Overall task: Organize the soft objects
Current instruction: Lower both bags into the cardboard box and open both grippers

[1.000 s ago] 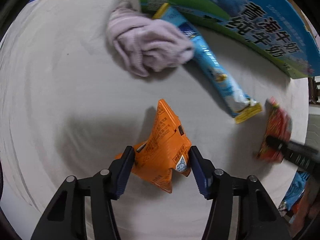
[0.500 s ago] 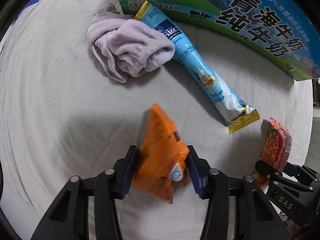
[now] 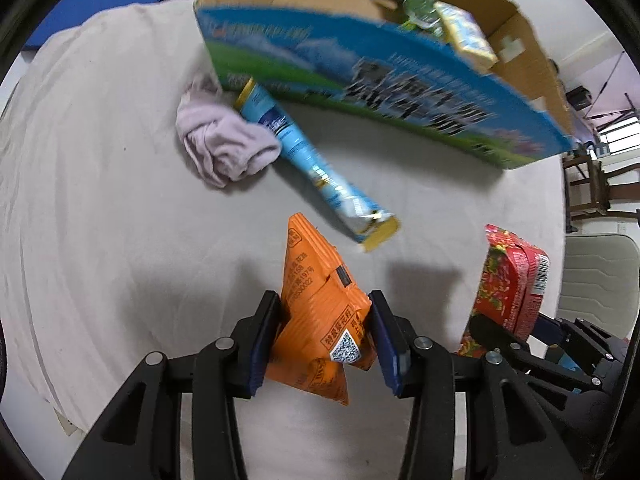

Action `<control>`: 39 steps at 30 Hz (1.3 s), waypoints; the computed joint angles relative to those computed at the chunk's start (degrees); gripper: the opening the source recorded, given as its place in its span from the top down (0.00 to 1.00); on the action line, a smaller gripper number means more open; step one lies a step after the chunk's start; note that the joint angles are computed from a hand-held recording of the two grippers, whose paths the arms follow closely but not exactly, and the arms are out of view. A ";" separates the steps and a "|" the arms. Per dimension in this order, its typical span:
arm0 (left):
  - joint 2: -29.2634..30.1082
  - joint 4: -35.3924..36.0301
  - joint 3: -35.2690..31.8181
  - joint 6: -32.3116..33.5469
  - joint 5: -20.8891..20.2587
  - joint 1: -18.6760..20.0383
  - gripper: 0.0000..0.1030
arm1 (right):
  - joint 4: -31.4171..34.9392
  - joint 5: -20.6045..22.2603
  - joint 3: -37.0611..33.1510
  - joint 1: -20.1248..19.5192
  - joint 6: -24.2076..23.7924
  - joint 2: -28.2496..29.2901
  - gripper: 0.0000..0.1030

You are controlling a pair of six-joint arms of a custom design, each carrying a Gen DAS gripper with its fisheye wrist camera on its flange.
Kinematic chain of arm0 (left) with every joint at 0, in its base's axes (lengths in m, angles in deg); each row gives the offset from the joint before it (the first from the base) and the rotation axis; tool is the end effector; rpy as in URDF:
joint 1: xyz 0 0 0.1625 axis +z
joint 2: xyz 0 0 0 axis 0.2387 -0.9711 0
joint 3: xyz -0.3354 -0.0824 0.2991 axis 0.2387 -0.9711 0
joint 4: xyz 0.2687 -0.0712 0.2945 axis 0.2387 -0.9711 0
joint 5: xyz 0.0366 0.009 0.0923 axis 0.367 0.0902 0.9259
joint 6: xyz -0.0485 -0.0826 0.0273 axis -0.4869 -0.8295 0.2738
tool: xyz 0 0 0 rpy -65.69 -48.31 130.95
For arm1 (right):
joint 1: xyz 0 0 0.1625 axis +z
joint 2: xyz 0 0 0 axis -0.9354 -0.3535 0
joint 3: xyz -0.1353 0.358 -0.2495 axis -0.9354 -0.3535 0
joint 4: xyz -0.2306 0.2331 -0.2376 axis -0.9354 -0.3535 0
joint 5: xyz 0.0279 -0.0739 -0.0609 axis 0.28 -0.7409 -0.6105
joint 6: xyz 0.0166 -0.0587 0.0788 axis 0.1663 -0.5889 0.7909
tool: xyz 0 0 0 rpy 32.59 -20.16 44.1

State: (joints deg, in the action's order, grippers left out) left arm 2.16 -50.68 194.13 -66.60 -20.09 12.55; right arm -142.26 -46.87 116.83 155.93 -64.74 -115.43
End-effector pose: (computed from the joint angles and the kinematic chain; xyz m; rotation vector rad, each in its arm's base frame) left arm -0.4079 -0.3951 -0.0339 -0.6661 2.3986 -0.4179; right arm 0.0376 -0.4555 0.2960 0.6546 -2.3126 -0.3429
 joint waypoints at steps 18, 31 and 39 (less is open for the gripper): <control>-6.27 7.74 -7.52 4.95 9.80 -2.68 0.59 | 16.80 10.69 -13.32 6.91 5.52 -4.03 0.53; -7.80 4.89 -13.52 16.70 14.54 8.06 0.59 | 9.28 10.33 -25.84 10.27 8.57 9.41 0.53; -5.83 5.16 -17.57 22.35 13.59 16.07 0.59 | 8.33 7.15 -30.75 9.02 11.47 18.96 0.53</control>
State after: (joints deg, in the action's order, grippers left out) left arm -3.67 -45.52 176.55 -44.24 -6.50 28.63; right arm -133.94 -39.72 86.08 164.95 -53.28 -96.47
